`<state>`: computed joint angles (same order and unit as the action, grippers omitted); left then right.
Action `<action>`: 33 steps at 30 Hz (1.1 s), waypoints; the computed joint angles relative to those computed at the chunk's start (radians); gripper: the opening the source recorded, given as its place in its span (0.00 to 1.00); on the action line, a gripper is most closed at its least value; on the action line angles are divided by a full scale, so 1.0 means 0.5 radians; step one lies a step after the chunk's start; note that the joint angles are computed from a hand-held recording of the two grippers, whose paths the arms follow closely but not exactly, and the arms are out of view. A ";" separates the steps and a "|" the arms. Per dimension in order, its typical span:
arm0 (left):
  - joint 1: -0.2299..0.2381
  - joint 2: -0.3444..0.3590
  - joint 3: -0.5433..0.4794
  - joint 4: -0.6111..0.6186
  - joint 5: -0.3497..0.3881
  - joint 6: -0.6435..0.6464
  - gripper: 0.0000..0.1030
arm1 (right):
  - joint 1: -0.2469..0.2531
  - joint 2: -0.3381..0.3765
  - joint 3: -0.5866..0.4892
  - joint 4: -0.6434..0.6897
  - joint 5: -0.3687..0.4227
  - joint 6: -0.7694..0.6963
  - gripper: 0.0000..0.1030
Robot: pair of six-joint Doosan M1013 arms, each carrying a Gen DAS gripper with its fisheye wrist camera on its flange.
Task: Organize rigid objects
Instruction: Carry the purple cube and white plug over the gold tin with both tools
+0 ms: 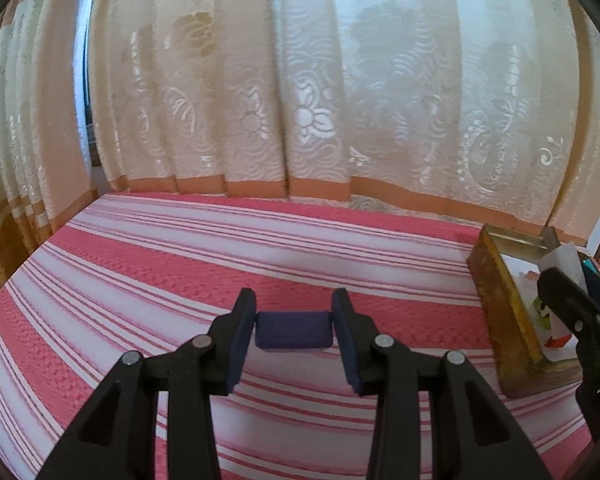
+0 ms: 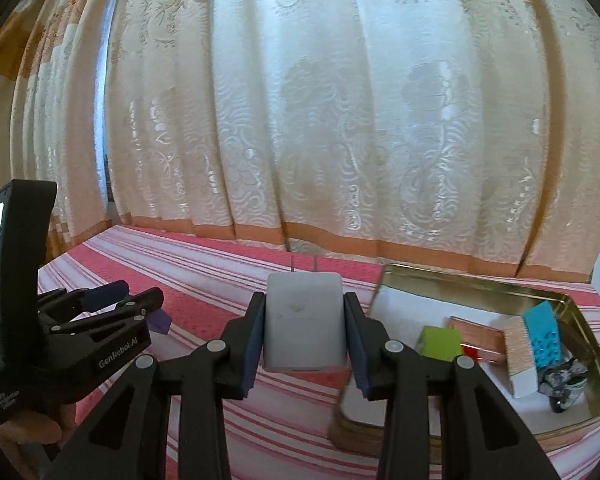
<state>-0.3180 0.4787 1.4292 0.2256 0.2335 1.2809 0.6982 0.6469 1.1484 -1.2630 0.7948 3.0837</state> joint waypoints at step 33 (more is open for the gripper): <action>-0.239 -0.032 -0.032 0.030 -0.138 0.007 0.37 | -0.089 -0.252 0.400 -0.328 0.209 0.363 0.39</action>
